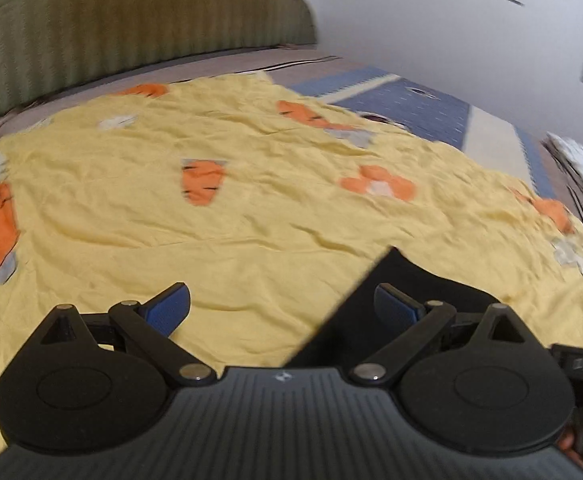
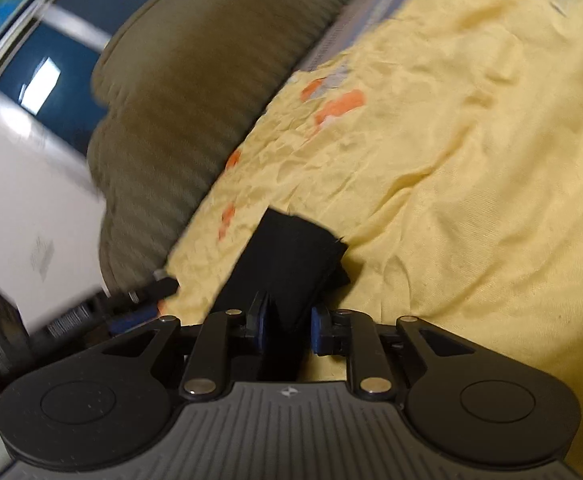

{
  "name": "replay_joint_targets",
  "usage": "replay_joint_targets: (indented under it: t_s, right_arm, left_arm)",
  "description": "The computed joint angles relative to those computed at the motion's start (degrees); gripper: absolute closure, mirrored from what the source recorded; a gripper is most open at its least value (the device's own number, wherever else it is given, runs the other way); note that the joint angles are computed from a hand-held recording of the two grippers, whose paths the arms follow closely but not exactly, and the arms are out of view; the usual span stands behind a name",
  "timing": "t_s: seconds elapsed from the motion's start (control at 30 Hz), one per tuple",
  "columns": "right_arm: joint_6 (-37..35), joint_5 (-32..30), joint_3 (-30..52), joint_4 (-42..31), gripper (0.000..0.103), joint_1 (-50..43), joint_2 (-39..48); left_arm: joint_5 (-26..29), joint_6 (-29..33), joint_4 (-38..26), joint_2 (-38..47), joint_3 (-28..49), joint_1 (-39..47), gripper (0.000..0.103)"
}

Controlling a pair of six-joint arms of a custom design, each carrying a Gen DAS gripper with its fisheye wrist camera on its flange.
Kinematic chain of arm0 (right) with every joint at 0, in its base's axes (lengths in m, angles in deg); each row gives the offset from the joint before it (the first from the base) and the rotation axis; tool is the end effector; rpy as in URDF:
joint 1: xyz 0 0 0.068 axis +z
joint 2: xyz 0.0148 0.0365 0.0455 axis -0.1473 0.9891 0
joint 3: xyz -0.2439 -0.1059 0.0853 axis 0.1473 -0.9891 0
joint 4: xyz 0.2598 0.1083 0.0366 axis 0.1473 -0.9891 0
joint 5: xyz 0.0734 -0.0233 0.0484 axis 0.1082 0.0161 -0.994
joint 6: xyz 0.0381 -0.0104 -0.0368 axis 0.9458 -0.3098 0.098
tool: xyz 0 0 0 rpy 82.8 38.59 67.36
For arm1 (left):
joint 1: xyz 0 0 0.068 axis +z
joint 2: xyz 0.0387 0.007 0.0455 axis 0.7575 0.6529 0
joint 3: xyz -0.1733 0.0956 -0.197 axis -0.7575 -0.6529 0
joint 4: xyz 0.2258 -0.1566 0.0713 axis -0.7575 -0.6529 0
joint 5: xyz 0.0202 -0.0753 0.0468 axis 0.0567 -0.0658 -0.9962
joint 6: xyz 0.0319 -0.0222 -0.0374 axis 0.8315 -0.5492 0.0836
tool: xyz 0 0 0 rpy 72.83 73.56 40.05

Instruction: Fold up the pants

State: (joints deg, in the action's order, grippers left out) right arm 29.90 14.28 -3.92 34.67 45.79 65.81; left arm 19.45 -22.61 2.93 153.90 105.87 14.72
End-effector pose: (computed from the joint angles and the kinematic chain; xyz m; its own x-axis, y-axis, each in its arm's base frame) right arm 0.1415 0.1569 0.0908 -0.3320 0.8086 -0.4857 0.2183 0.5668 0.7944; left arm 0.3403 -0.2369 0.1513 -0.5867 0.2872 -0.7572 0.5525 0.8255 -0.1149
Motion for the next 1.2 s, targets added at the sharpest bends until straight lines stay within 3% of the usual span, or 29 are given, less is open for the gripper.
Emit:
replay_joint_targets:
  t_s: [0.1, 0.13, 0.2, 0.33, 0.5, 0.57, 0.77, 0.93, 1.1, 1.2]
  right_arm:
    - [-1.47, -3.21, 0.16, 1.5, 0.083, -2.29, 0.56]
    - [-3.22, -2.65, -0.4, 5.65, 0.083, -1.89, 2.46]
    - [-5.68, 0.01, -1.07, 10.42, 0.092, 0.24, 4.7]
    - [-11.01, 8.97, 2.35, 0.05, 0.093, 5.98, 0.72]
    - [-17.86, 11.94, 4.84, -4.15, 0.095, 8.61, -1.12]
    - [-18.93, 12.48, 5.66, -7.16, 0.095, 9.08, -1.98]
    - [-22.57, 15.01, 10.3, -15.71, 0.096, 11.32, -1.69]
    - [-25.75, 19.23, 17.9, -28.26, 0.096, 14.8, 1.13]
    - [-27.03, 22.43, 25.12, -38.31, 0.096, 16.71, 5.5]
    - [-28.0, 24.23, 29.16, -43.28, 0.096, 18.09, 8.63]
  left_arm:
    - [2.14, -3.04, -0.16, -0.56, -1.32, 1.74, 0.005]
    - [1.99, -2.96, 0.07, -1.17, -2.16, 1.8, 0.005]
    - [0.97, -0.78, 1.78, -2.57, -4.52, 1.57, 0.005]
    - [1.3, 1.77, 3.62, -3.71, -6.38, 1.41, 0.003]
    - [5.8, 1.05, 2.05, -0.08, -1.54, 1.42, 0.003]
    - [6.25, -2.58, 0.8, 1.62, 0.43, 1.73, 0.003]
    - [14.95, -10.96, -2.17, 0.8, 0.6, 4.18, 0.003]
    - [7.76, -6.56, -10.54, -4.52, 3.12, 0.63, 0.003]
    - [7.24, -9.27, -15.84, -9.31, 5.16, -1.83, 0.0]
    - [-0.66, -6.81, -20.53, -6.52, 9.66, -5.85, 0.0]
